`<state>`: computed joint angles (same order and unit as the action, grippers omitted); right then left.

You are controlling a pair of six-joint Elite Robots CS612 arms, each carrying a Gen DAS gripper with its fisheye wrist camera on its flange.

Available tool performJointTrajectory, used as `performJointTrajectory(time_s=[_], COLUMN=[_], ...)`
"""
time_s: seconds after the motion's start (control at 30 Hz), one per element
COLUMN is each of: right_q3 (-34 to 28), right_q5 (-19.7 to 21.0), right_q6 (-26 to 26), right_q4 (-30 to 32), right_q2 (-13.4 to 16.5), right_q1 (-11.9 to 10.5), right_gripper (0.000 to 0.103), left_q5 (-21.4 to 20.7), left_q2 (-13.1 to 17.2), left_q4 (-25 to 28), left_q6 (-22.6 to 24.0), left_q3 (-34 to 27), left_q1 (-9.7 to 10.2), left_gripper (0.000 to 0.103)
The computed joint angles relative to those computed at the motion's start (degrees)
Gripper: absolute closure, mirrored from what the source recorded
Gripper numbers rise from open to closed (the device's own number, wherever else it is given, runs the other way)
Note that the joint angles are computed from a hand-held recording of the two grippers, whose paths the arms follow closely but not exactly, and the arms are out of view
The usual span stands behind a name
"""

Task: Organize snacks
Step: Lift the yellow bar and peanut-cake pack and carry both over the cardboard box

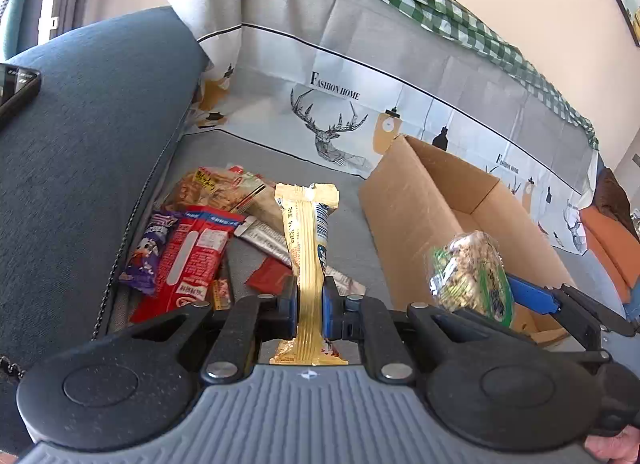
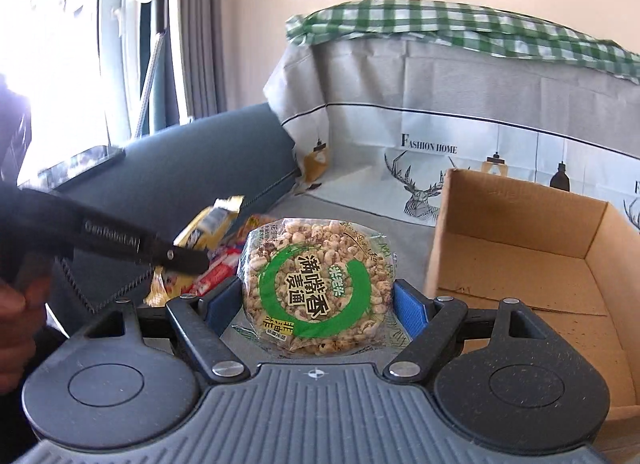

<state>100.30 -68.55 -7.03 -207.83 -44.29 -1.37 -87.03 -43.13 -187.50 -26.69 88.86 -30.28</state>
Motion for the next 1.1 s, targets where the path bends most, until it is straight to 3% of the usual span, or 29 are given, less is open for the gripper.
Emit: performJointTrajectory(time_s=[0.3, 0.5, 0.77, 1.1], right_q3=[-0.08, -0.22, -0.24, -0.41], right_q5=[0.19, -1.78, -6.42, -14.03], right_q6=[4.58, 7.71, 10.52, 13.53], right_q4=[-3.23, -4.31, -4.67, -2.52], right_q2=[-0.1, -0.31, -0.66, -0.83], right_q1=[-1.05, -1.58, -2.3, -3.02], right_gripper=[0.021, 0.021, 0.021, 0.021], left_q5=[0.94, 1.07, -0.92, -5.49], left_q2=[-0.2, -0.29, 1.99, 6.15], left_q4=[0.86, -0.56, -3.31, -2.2], left_q6=[0.65, 1.07, 1.61, 6.03], left_q3=[-1.26, -2.3, -6.02, -12.32], left_q1=[-1.0, -1.89, -3.05, -4.59], left_gripper=[0.091, 0.091, 0.091, 0.091])
